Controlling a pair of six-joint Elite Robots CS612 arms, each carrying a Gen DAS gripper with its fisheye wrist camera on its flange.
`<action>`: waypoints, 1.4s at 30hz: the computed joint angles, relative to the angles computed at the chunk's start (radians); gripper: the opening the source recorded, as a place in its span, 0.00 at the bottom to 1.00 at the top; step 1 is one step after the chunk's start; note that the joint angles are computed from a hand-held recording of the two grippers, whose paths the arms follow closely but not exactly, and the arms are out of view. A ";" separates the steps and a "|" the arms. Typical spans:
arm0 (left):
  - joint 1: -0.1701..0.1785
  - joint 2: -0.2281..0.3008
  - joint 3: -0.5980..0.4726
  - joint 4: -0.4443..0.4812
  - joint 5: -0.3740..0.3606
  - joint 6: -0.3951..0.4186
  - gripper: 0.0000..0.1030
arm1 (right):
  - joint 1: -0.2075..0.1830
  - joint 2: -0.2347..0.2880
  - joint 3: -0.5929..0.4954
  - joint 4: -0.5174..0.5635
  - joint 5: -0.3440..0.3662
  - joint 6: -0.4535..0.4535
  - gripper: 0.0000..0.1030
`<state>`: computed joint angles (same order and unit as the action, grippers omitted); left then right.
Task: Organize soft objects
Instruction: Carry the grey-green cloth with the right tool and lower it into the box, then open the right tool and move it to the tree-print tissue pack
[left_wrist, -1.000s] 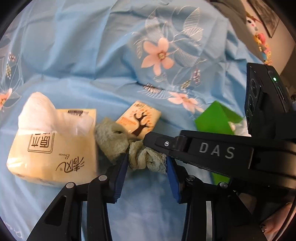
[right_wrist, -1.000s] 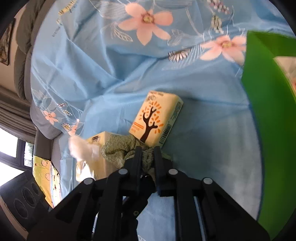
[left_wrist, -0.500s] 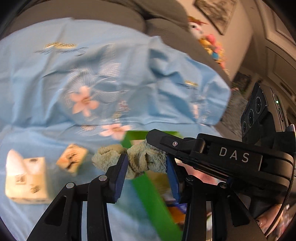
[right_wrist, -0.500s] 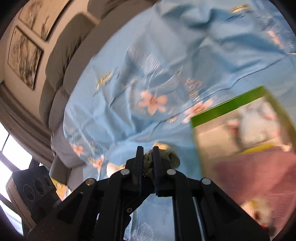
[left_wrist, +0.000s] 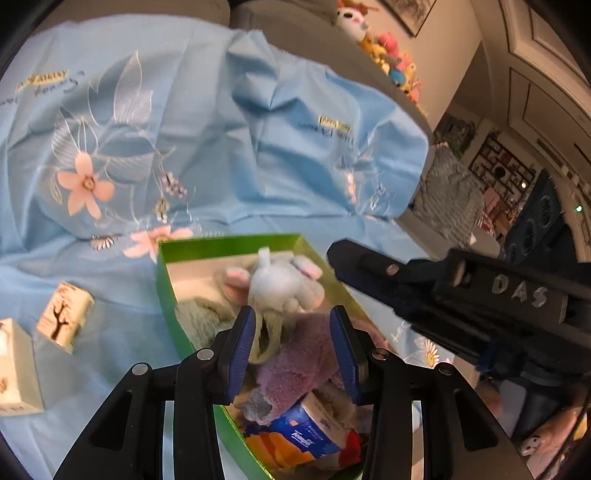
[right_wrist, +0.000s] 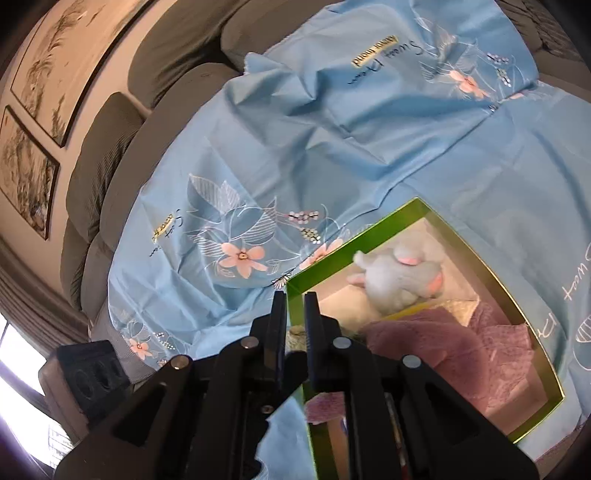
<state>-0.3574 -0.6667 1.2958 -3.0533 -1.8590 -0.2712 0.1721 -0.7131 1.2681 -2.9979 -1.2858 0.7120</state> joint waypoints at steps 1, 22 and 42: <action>-0.001 0.003 -0.002 0.004 0.001 0.001 0.41 | -0.002 0.001 0.000 0.000 0.003 0.006 0.10; 0.023 -0.028 0.061 0.001 -0.001 -0.030 0.58 | 0.004 0.010 -0.027 0.043 0.002 -0.003 0.45; 0.121 -0.122 0.286 0.003 0.135 -0.038 0.71 | 0.111 0.095 -0.220 0.292 0.018 -0.159 0.85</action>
<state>-0.2366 -0.7884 1.5818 -3.0507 -1.7240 -0.3095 0.2829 -0.6185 1.0478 -2.7064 -1.2676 0.5528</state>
